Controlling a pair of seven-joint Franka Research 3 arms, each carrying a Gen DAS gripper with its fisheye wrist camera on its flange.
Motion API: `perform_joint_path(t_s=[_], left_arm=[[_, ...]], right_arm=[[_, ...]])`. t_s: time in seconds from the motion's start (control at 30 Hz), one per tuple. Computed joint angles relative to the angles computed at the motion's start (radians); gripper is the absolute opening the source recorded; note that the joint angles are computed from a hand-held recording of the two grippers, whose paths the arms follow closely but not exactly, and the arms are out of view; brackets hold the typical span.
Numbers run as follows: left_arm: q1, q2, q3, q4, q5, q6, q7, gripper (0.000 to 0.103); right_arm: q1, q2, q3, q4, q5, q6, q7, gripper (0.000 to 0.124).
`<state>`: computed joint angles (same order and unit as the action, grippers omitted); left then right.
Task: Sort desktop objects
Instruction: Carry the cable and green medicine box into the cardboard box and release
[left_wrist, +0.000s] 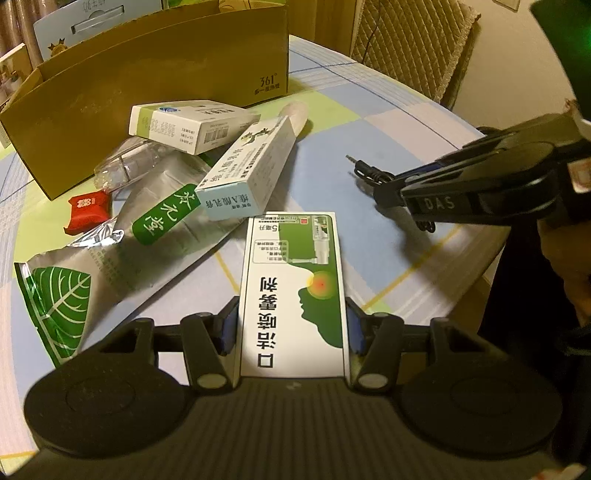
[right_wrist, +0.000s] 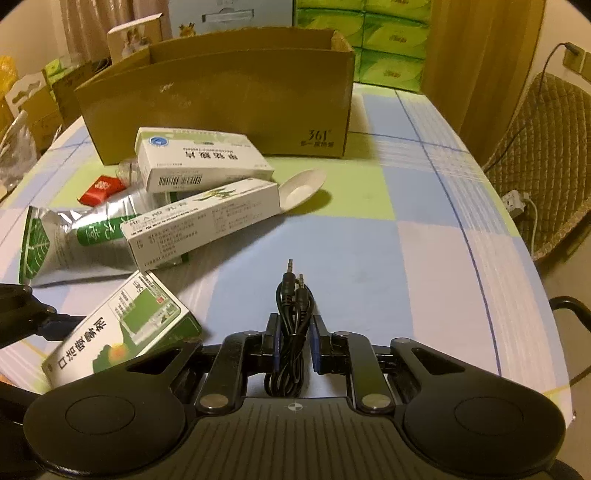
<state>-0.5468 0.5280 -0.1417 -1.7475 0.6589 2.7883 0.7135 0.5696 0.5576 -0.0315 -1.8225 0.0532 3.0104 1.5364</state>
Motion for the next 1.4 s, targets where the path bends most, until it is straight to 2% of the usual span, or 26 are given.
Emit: perform_joint_path(t_s=[0.17,0.4,0.67,0.97,1.2,1.3,1.4], left_arm=[[-0.009,0.011,0.009,0.018,0.010,-0.008,-0.004,0.051],[0.004,-0.009,-0.018,-0.012,-0.021,0.011,0.026,0.050],[-0.021,-0.030,-0.009,-0.017,-0.002,0.019,0.006,0.050],[-0.033,-0.068,0.013,-0.014,0.057,0.000,-0.067,0.050],[-0.009,-0.101,0.027,0.026,0.118,-0.042,-0.125,0.050],[0.017,-0.104,0.026,0.069,0.127,-0.062,-0.117,0.050],[0.045,-0.094,0.029,0.123,0.123,-0.079,-0.097,0.050]], right_arm=[[-0.010,-0.012,0.012,-0.013,0.018,0.005,0.008,0.012],[-0.061,-0.056,0.061,-0.057,0.080,0.026,-0.001,0.012],[-0.057,-0.106,0.044,-0.109,0.098,0.061,0.019,0.012],[-0.118,-0.129,0.116,-0.117,0.146,0.082,-0.034,0.012],[-0.166,-0.110,0.187,-0.029,0.193,0.077,-0.116,0.012],[-0.188,-0.077,0.224,0.063,0.216,0.049,-0.166,0.012],[-0.179,-0.029,0.227,0.178,0.226,0.007,-0.198,0.012]])
